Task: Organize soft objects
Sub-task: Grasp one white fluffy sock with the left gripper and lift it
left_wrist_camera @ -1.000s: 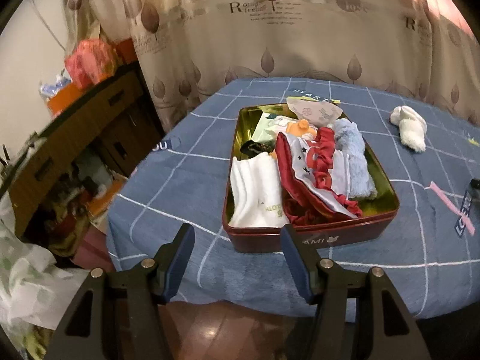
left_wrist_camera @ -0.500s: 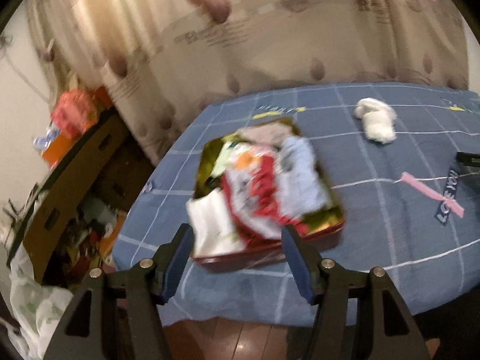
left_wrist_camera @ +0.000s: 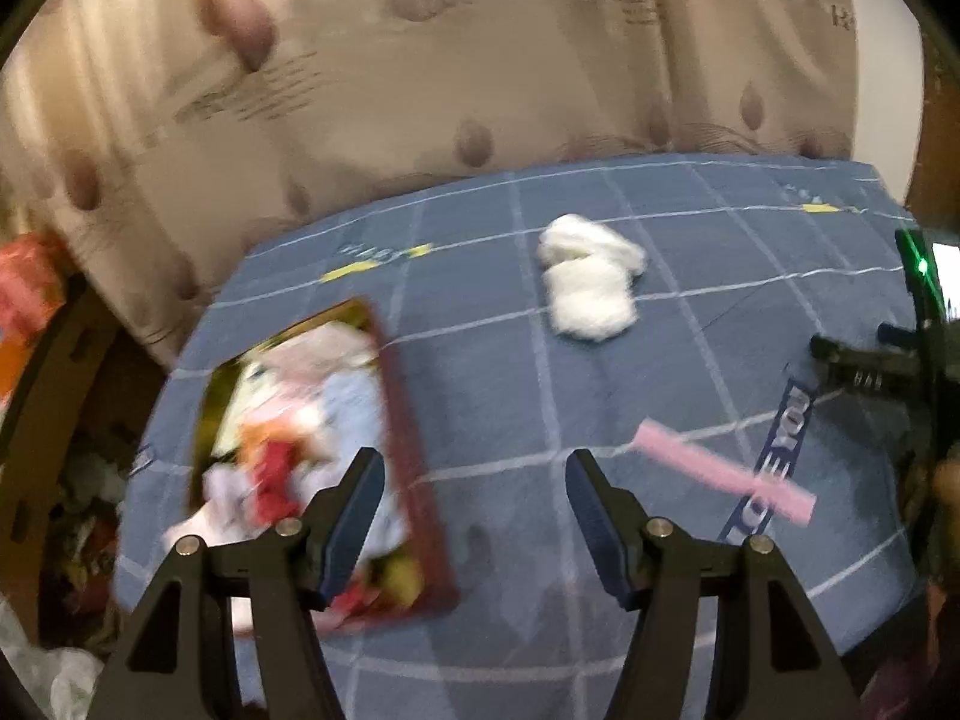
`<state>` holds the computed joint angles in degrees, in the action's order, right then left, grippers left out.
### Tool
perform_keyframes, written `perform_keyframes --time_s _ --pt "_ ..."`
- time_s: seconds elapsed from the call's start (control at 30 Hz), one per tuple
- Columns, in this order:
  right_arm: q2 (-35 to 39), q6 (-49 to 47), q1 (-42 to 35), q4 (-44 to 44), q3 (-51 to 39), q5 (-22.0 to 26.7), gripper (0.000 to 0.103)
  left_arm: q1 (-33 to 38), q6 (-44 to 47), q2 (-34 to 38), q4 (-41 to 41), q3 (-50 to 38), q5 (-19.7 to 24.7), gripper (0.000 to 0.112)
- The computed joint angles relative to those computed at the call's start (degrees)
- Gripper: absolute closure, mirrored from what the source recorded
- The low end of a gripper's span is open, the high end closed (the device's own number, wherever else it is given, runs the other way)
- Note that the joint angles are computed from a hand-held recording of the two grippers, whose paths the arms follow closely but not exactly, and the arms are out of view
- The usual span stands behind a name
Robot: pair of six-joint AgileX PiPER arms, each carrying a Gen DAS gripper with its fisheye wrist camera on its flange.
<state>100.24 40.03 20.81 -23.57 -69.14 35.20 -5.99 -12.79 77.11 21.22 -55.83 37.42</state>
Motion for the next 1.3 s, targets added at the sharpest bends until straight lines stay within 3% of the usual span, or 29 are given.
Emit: perform_keyframes --time_s 0.17,0.4,0.53,0.67,0.9,1.17,1.3 --pt "-0.7 -1.8 -0.6 2.0 0.9 -1.9 0.001 0.2 9.0 10.3 -9.4 -8.3 -1.6 0.048" --pt "-2.0 -3.1 -1.2 3.7 2.6 -4.7 0.001 2.1 22.9 27.0 -25.1 -23.8 2.7 0.048" --pt "-2.4 -4.2 -1.5 4.8 3.2 -5.8 0.001 2.9 24.3 32.2 -27.3 -29.9 4.3 0.048" --pt "-2.9 -6.0 -1.9 6.6 3.8 -7.0 0.001 5.1 28.6 35.4 -33.3 -33.9 6.1 0.048" --pt "-3.6 -7.8 -2.5 8.5 4.6 -8.3 0.001 5.0 29.9 40.3 -34.7 -39.8 9.8 0.048" --pt "-3.9 -9.2 -3.0 10.0 5.1 -9.1 0.001 4.5 27.4 42.7 -32.8 -39.7 7.3 0.048" --pt "-3.6 -9.0 -3.1 10.1 4.6 -8.8 0.001 3.9 24.5 39.9 -30.8 -34.6 2.8 0.07"
